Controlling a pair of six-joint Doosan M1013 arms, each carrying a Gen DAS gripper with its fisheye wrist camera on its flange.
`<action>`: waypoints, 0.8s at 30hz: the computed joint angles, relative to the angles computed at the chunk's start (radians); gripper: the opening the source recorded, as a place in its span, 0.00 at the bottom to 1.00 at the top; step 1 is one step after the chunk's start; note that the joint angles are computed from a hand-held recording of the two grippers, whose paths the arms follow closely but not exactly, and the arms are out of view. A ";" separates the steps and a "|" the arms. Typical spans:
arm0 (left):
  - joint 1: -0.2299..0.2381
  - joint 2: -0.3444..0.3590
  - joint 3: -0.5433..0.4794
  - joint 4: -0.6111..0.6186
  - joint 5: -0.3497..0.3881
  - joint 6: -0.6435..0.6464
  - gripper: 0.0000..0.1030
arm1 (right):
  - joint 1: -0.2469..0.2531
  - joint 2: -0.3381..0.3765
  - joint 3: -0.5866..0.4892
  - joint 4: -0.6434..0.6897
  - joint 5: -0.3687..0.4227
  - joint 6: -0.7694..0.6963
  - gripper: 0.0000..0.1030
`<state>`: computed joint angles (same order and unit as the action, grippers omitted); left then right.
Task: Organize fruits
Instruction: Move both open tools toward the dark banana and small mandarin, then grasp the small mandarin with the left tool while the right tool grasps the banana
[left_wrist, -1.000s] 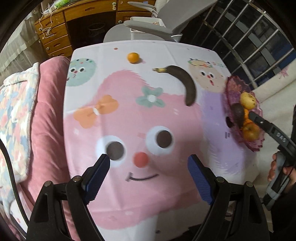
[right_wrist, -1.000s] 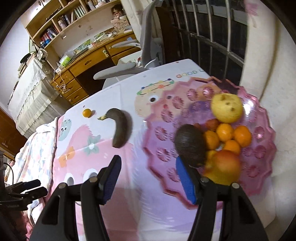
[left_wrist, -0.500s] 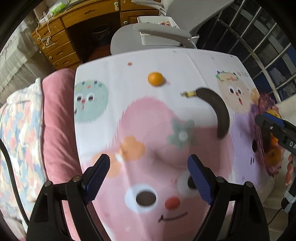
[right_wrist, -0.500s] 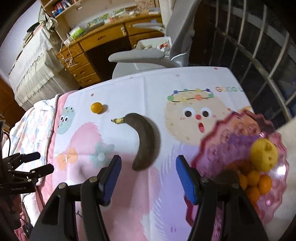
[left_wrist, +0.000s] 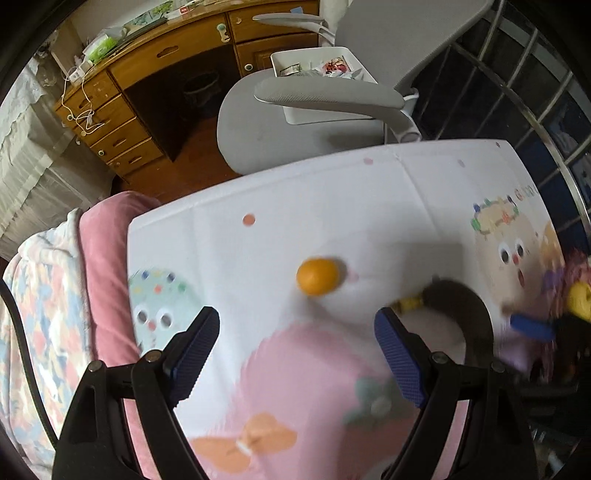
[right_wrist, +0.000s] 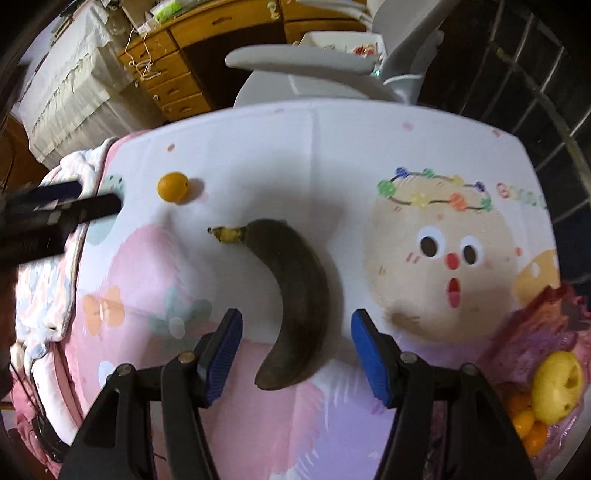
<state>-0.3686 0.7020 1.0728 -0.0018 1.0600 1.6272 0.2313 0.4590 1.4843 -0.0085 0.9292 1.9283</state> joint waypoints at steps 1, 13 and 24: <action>0.000 0.008 -0.005 -0.004 -0.004 -0.006 0.82 | 0.000 0.004 -0.001 -0.003 0.003 0.001 0.60; 0.005 0.067 -0.013 -0.071 -0.053 -0.063 0.76 | -0.004 0.030 0.005 -0.016 -0.022 0.018 0.60; 0.003 0.072 0.004 -0.066 -0.112 -0.081 0.43 | 0.003 0.052 -0.010 -0.010 -0.012 0.002 0.43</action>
